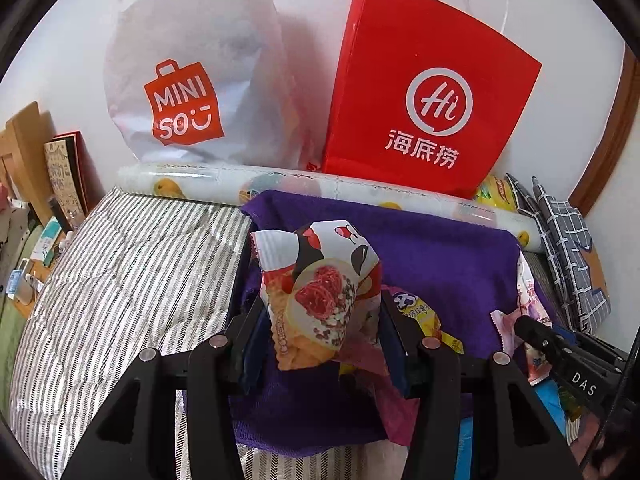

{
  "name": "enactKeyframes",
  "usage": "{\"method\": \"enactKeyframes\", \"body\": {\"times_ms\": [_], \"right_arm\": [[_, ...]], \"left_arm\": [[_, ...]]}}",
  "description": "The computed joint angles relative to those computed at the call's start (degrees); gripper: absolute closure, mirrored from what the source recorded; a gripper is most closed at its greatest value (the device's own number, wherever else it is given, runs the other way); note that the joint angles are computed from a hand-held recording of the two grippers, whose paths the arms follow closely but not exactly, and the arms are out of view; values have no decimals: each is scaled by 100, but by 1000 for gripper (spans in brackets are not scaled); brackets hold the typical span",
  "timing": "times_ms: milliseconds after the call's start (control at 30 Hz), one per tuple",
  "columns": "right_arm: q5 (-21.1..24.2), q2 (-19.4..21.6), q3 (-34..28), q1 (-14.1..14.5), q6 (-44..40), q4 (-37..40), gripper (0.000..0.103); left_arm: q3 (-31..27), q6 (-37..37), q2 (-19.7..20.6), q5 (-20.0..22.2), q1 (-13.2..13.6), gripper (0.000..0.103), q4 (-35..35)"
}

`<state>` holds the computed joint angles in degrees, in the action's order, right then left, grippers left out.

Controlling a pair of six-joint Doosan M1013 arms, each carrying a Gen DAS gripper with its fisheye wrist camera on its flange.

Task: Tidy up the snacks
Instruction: 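Lower both snacks onto the purple towel and open both grippers, then withdraw both open grippers from the towel back over the remaining snacks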

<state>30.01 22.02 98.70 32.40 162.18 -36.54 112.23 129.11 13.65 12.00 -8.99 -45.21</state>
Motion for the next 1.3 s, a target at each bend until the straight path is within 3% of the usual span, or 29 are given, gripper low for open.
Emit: {"method": "enactKeyframes", "body": {"times_ms": [467, 600, 1000, 1300], "right_arm": [[-257, -74, 80, -32, 155, 0, 74], [-332, -110, 112, -32, 269, -55, 71], [-365, -129, 113, -23, 320, -87, 67], [-396, -127, 115, -19, 347, -79, 65]], "left_arm": [[14, 304, -13, 65, -4, 52, -245], [9, 659, -9, 141, 31, 52, -628], [1, 794, 1, 225, 19, 52, -675], [-19, 702, 11, 294, -1, 35, -574]]}}
